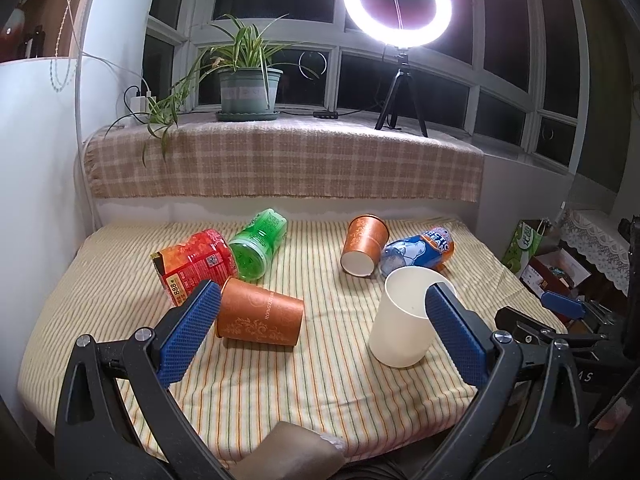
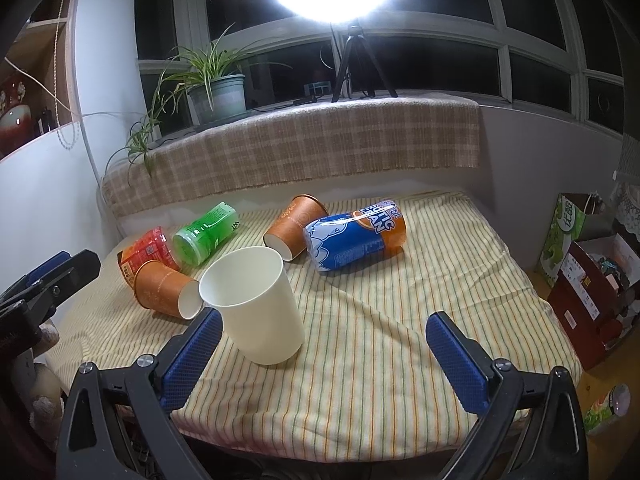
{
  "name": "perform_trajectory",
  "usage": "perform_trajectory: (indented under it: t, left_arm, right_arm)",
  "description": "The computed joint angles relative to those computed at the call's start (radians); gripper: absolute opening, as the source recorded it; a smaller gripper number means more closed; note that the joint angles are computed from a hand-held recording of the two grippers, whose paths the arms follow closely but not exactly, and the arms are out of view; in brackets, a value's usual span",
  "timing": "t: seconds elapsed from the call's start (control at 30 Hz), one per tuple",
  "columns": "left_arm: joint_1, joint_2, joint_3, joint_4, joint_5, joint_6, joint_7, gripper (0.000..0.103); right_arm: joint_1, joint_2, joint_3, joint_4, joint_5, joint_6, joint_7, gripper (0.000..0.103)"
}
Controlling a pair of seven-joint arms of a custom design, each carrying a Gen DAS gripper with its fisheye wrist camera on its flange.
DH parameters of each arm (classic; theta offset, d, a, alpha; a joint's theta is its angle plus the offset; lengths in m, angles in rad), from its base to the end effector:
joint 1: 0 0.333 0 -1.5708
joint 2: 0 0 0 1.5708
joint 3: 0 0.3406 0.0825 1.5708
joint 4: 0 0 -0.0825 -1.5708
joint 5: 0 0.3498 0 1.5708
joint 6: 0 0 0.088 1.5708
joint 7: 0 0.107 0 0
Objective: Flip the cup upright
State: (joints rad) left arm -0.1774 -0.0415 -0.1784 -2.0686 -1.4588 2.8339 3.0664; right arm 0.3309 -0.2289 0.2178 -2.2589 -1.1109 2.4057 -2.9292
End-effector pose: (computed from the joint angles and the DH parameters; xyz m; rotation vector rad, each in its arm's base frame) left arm 0.5205 -0.1404 0.5452 -1.1294 2.1052 -1.3598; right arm 0.4063 0.2500 0.5359 -1.2051 2.0174 -0.9405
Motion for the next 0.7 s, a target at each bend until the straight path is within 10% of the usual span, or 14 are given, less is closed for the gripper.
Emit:
perform_trajectory:
  t: [0.7]
  left_arm:
    - [0.003, 0.012, -0.001, 0.014, -0.015, 0.018, 0.016, 0.103]
  right_arm:
    - [0.002, 0.034, -0.015, 0.009, 0.031, 0.031, -0.030, 0.103]
